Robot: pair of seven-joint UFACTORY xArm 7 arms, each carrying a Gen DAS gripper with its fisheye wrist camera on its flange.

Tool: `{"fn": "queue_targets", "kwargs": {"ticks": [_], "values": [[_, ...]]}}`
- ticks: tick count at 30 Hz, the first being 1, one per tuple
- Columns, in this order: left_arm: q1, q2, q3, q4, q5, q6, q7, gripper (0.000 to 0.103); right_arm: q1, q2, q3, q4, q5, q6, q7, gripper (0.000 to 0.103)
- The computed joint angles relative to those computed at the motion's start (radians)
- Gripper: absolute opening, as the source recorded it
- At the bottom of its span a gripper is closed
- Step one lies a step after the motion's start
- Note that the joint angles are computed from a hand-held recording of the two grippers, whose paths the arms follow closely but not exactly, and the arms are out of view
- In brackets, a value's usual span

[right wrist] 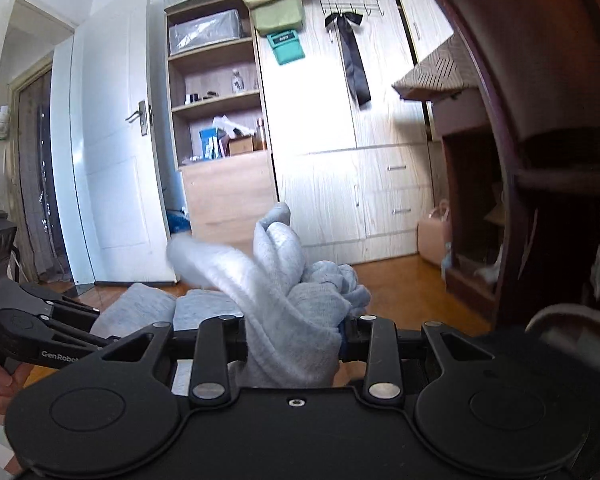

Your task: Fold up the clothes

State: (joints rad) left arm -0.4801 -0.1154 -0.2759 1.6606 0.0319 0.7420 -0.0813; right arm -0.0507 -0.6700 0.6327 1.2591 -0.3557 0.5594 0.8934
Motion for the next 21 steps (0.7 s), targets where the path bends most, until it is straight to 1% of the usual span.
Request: {"fn": "queue_targets", "kwargs": {"ticks": [1,2,3,4,5,6,7,8,9,10,11,12,14,15,16,18,20,21], "values": [[-0.006,0.049,-0.015,0.044,0.008,-0.012,-0.035,0.025,0.028,-0.015,-0.059,-0.029,0.008,-0.03,-0.024,0.038],[-0.017,0.105,-0.019,0.097,-0.004,0.002,-0.058,0.029,0.06,-0.031,-0.119,-0.066,0.029,-0.045,-0.046,0.038],[-0.031,0.161,-0.019,0.148,-0.044,0.024,-0.068,0.029,0.092,-0.046,-0.179,-0.103,0.055,-0.053,-0.071,0.039],[-0.044,0.21,-0.019,0.183,-0.081,0.04,-0.081,0.031,0.093,-0.07,-0.213,-0.139,0.069,-0.04,-0.077,0.043],[-0.064,0.237,-0.014,0.179,-0.076,0.024,-0.12,0.031,0.079,-0.097,-0.234,-0.173,0.075,-0.018,-0.075,0.046],[-0.089,0.257,-0.007,0.161,-0.045,-0.006,-0.179,0.031,0.068,-0.116,-0.253,-0.215,0.084,0.006,-0.073,0.049],[-0.107,0.255,0.002,0.117,-0.024,-0.053,-0.231,0.029,0.07,-0.131,-0.276,-0.256,0.1,0.043,-0.079,0.051],[-0.122,0.244,0.008,0.061,-0.005,-0.109,-0.282,0.028,0.074,-0.144,-0.302,-0.293,0.117,0.084,-0.086,0.052],[-0.135,0.236,0.012,0.009,0.02,-0.162,-0.337,0.028,0.063,-0.157,-0.311,-0.319,0.126,0.144,-0.085,0.052],[-0.138,0.23,0.009,-0.025,0.014,-0.184,-0.351,0.028,0.048,-0.171,-0.314,-0.338,0.127,0.2,-0.078,0.053],[-0.14,0.222,0.006,-0.054,0.021,-0.21,-0.341,0.028,0.017,-0.189,-0.311,-0.355,0.145,0.248,-0.083,0.053],[-0.145,0.214,0.006,-0.083,0.05,-0.246,-0.336,0.028,0.027,-0.214,-0.323,-0.381,0.127,0.253,-0.05,0.052],[-0.16,0.238,0.007,-0.068,0.149,-0.268,-0.289,0.028,0.019,-0.294,-0.329,-0.446,0.133,0.212,-0.002,0.062],[-0.183,0.239,0.026,-0.07,0.196,-0.286,-0.27,0.028,0.017,-0.316,-0.329,-0.455,0.142,0.214,0.015,0.064],[-0.169,0.242,0.01,-0.071,0.202,-0.306,-0.251,0.028,0.016,-0.329,-0.327,-0.453,0.154,0.225,0.03,0.064],[-0.157,0.251,-0.002,-0.071,0.142,-0.348,-0.183,0.028,0.005,-0.345,-0.302,-0.43,0.135,0.234,0.021,0.064],[-0.145,0.261,-0.016,-0.069,0.075,-0.386,-0.107,0.028,0.069,-0.272,-0.304,-0.34,0.146,0.296,-0.087,0.064],[-0.145,0.275,-0.02,-0.057,0.047,-0.393,-0.09,0.028,0.105,-0.226,-0.307,-0.285,0.156,0.335,-0.151,0.063]]}}
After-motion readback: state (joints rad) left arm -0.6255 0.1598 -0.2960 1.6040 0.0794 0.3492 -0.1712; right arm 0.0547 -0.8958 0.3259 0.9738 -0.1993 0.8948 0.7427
